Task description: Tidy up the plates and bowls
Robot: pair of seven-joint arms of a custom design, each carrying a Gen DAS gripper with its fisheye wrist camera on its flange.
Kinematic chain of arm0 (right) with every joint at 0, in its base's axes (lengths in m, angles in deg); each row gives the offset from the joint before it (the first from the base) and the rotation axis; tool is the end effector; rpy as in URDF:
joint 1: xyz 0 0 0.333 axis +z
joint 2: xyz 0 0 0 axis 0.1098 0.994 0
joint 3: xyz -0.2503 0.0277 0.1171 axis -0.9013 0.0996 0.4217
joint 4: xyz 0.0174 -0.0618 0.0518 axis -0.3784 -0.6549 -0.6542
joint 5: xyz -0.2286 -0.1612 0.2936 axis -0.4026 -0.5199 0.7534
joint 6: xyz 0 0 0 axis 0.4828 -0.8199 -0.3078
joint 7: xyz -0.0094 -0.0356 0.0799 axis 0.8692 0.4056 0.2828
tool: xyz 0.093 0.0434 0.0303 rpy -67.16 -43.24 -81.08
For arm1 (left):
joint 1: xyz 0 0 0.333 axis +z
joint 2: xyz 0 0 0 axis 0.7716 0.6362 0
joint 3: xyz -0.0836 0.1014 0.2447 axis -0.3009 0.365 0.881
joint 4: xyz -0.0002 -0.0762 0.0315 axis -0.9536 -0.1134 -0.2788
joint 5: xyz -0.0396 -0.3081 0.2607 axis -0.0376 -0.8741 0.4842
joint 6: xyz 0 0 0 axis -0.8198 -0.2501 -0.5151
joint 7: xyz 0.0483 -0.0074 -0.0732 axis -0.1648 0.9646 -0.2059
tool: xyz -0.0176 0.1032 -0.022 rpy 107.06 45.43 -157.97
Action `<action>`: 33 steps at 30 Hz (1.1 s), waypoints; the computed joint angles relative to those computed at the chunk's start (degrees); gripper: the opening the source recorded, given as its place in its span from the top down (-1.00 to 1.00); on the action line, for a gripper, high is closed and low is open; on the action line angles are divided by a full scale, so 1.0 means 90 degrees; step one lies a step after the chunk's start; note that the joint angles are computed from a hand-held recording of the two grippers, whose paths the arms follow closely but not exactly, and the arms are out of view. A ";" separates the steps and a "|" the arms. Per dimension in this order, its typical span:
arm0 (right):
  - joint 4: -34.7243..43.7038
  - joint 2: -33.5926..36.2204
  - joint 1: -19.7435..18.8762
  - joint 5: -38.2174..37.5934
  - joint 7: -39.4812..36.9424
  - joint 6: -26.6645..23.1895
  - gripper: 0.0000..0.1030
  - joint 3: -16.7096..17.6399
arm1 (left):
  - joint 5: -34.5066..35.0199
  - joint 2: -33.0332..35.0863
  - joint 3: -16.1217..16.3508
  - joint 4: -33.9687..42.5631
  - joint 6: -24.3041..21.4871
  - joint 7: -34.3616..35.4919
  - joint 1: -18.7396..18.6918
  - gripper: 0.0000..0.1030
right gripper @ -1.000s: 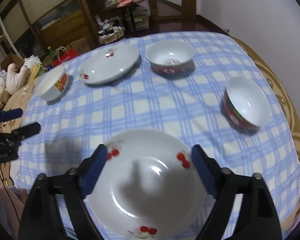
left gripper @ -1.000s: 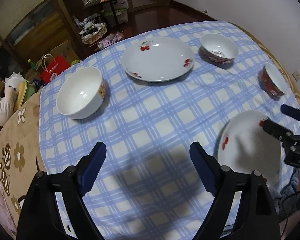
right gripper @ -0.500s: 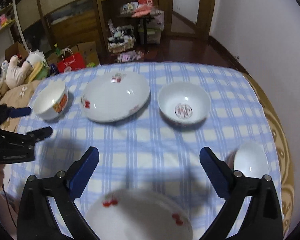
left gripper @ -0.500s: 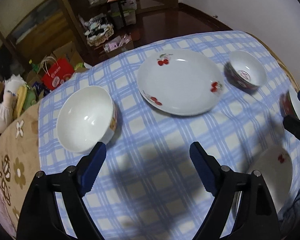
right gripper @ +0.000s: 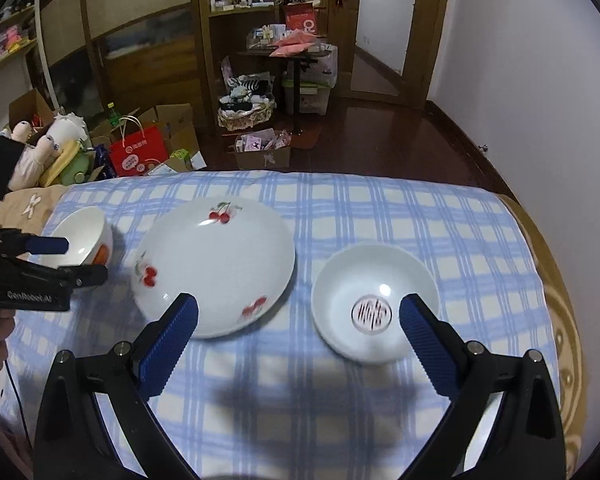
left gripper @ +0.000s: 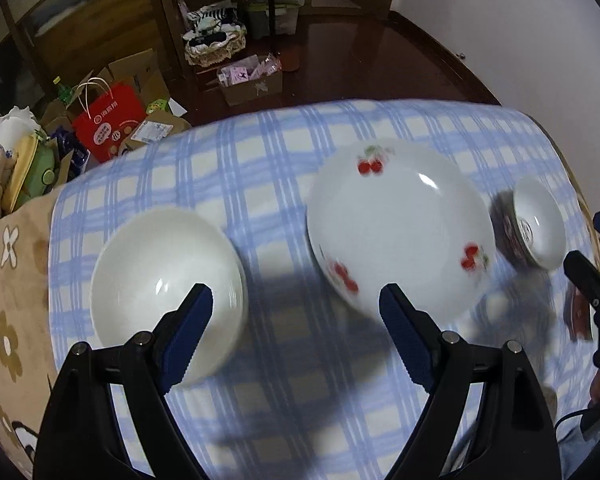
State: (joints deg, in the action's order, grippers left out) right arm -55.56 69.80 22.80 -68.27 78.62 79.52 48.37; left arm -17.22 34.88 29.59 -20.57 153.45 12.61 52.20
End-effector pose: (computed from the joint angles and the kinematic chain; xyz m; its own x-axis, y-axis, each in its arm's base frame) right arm 0.6050 0.2086 0.5044 0.2039 -0.9783 0.0374 -0.7591 -0.1821 -0.6250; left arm 0.6351 -0.0510 0.4738 -0.0469 -0.9986 0.0244 -0.9228 0.0340 -0.3837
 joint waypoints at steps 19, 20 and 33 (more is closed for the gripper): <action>0.2555 0.2233 0.0197 0.1166 -0.0461 -0.0965 -0.13 -0.0231 | 0.0702 0.1341 -0.0104 0.1400 -0.0054 -0.0166 -0.0146 -0.64; 0.2592 0.2273 0.0218 0.1169 -0.0414 -0.0979 -0.13 -0.0255 | 0.0708 0.1360 -0.0121 0.1432 0.0018 -0.0094 -0.0145 -0.63; 0.3568 0.2900 0.0301 0.1113 -0.0352 -0.1774 -0.13 -0.0373 | 0.0254 0.1983 -0.0277 0.2321 -0.0617 0.0315 -0.0110 -0.44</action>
State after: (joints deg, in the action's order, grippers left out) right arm -23.45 95.90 25.51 -58.25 75.45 63.56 45.01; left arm -14.93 52.73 27.10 0.32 147.90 15.44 51.21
